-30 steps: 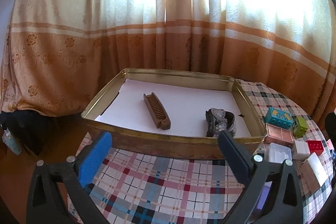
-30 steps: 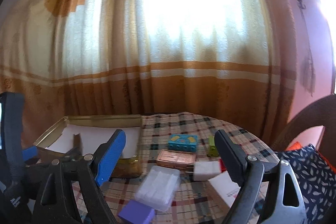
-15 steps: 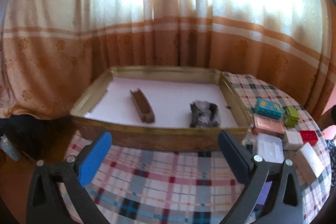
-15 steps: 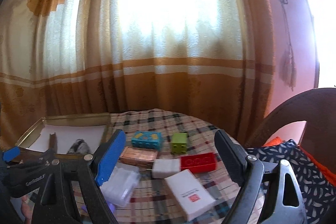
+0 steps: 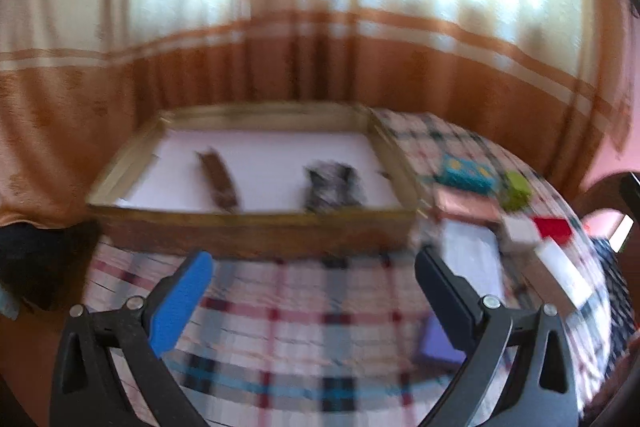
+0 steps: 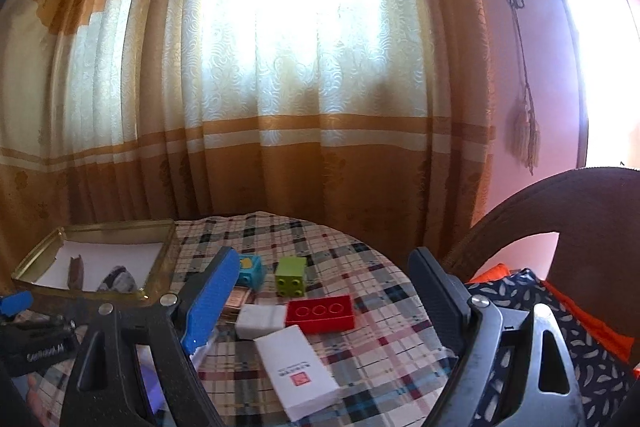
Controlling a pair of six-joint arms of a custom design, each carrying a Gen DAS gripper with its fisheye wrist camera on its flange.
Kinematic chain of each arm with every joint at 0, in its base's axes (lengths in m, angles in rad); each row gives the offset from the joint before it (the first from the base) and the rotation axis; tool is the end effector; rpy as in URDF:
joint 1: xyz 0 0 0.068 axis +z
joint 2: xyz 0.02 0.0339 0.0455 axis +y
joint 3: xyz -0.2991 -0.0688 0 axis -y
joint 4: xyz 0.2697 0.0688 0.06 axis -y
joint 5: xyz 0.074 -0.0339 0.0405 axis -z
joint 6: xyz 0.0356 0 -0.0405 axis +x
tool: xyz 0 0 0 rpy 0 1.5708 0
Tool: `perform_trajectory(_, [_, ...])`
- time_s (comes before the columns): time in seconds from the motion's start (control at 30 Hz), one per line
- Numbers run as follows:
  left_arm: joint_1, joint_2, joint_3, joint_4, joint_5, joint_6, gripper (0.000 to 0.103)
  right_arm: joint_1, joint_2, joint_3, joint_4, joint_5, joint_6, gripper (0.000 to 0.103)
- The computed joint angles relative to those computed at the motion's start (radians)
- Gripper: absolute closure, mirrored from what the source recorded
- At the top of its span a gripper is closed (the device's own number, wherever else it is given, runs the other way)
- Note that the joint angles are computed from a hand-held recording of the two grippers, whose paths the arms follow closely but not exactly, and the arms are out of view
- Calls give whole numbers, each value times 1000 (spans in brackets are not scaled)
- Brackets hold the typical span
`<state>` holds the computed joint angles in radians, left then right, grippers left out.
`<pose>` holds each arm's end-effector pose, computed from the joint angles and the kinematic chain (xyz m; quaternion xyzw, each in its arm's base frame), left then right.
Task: Organize rigid objects
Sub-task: 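Withdraw both tools from the tray back over the table, then grasp the purple block with the left tool while the right tool grasps the white box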
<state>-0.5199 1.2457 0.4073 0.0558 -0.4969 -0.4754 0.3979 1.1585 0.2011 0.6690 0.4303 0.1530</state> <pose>0.2029 -0.0966 0.1623 -0.0745 0.8969 0.0218 0.4354 0.1961 0.0663 0.1713 0.0311 0.7926 -0.0057 0.6089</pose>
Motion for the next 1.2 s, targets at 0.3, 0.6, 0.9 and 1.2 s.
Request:
perform_trajectory(0.3, [-80, 102, 68, -28, 70, 81, 1, -152, -10, 25, -106, -141, 69, 15])
perform_trajectory(0.6, [-118, 181, 127, -79, 93, 107, 1, -218, 35, 56, -154, -248, 65, 15])
perform_trajectory(0.9, [-93, 229, 168, -127, 147, 104, 10, -247, 90, 95, -230, -367, 8, 15])
perform_trajectory(1.2, [-50, 230, 158, -140, 274, 55, 15, -156, 185, 190, -380, -383, -118, 15])
